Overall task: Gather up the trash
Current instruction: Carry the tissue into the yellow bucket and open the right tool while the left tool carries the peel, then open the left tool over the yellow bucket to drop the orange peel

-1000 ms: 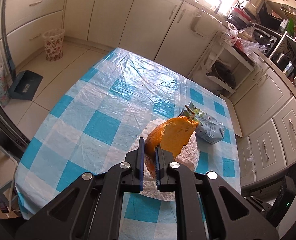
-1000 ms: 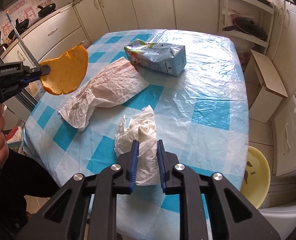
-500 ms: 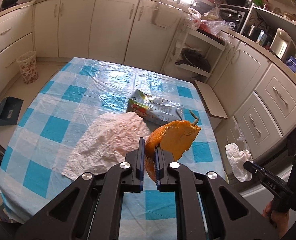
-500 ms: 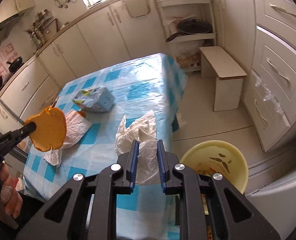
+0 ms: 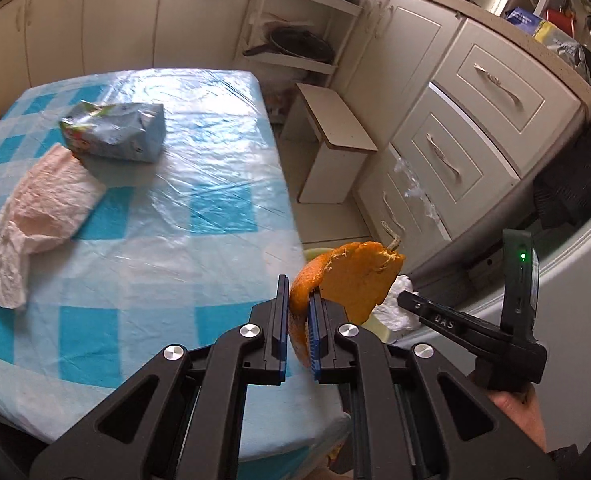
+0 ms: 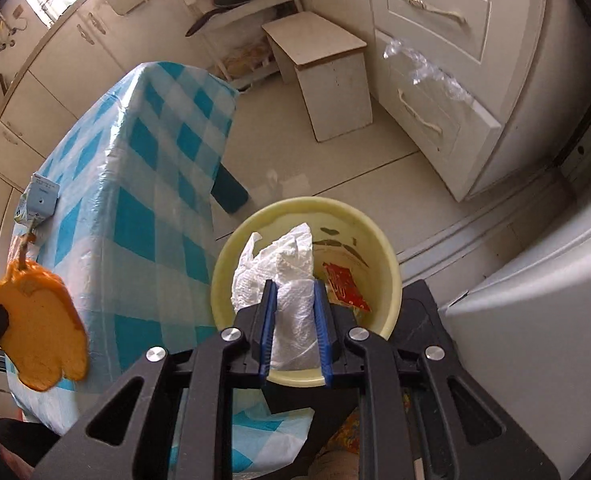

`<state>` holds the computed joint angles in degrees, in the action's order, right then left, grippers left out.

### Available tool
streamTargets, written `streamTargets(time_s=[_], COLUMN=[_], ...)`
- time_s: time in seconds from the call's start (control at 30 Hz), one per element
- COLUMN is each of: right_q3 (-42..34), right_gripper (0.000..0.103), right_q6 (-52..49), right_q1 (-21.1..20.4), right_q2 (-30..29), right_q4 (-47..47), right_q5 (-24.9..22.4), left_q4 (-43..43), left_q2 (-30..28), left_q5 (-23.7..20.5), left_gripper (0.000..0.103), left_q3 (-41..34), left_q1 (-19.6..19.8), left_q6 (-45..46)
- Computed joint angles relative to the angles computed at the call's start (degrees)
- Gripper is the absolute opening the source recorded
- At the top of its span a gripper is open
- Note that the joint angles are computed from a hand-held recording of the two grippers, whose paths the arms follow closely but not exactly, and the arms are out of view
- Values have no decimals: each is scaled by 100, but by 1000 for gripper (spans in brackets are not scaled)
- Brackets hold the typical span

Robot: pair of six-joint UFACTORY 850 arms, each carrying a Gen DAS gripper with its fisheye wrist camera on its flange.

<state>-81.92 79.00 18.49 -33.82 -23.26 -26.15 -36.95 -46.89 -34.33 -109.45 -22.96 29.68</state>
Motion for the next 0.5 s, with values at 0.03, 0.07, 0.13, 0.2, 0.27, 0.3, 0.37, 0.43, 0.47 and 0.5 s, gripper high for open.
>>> streamTargets(time_s=[0.03,0.07,0.13,0.2,0.27,0.3,0.37,0.43,0.47,0.5], right_q3=[52,135,336,534,715,788,884,882,863,821], right_gripper=[27,32,36,41,44,44,46,47,47,48], right_q6=[80,293,731,1402,2361,2878,3909,4459,4649,4724], right_q1=[-21,-39,-83,-109,-109,-104,-71,-33,-11,-8], right_q2=[36,102,270,445,622,710,870,970,1004,1017], right_q4=[-7,-112,-345,-797,-1555,-2010,-3009,-3644,-3898,-4053], right_q5=[76,183,443,666,853,932,997,995,983,963], left_q4=[62,139,319,567,854,1006,1317,1588,1853,1878], left_q2=[-59,-117,-297,-430,-580,-692,-920,-1260,-1366,-1444], left_q5=[-18,-35,-129,-139,-174,-233,-364,-741,-792,-827], left_gripper=[8,8,8,8,8,8,8,9,11,15], left_q3=[-42,-83,-265,-386,-564,-724,-1045,-1561,-1729,-1851], left_q1=[-69,-134,-228,-320,-402,-435,-520,-595,-663,-707], left_q6=[-130,-277,-579,-850,-1155,-1307,-1652,-1902,-2097,-2091])
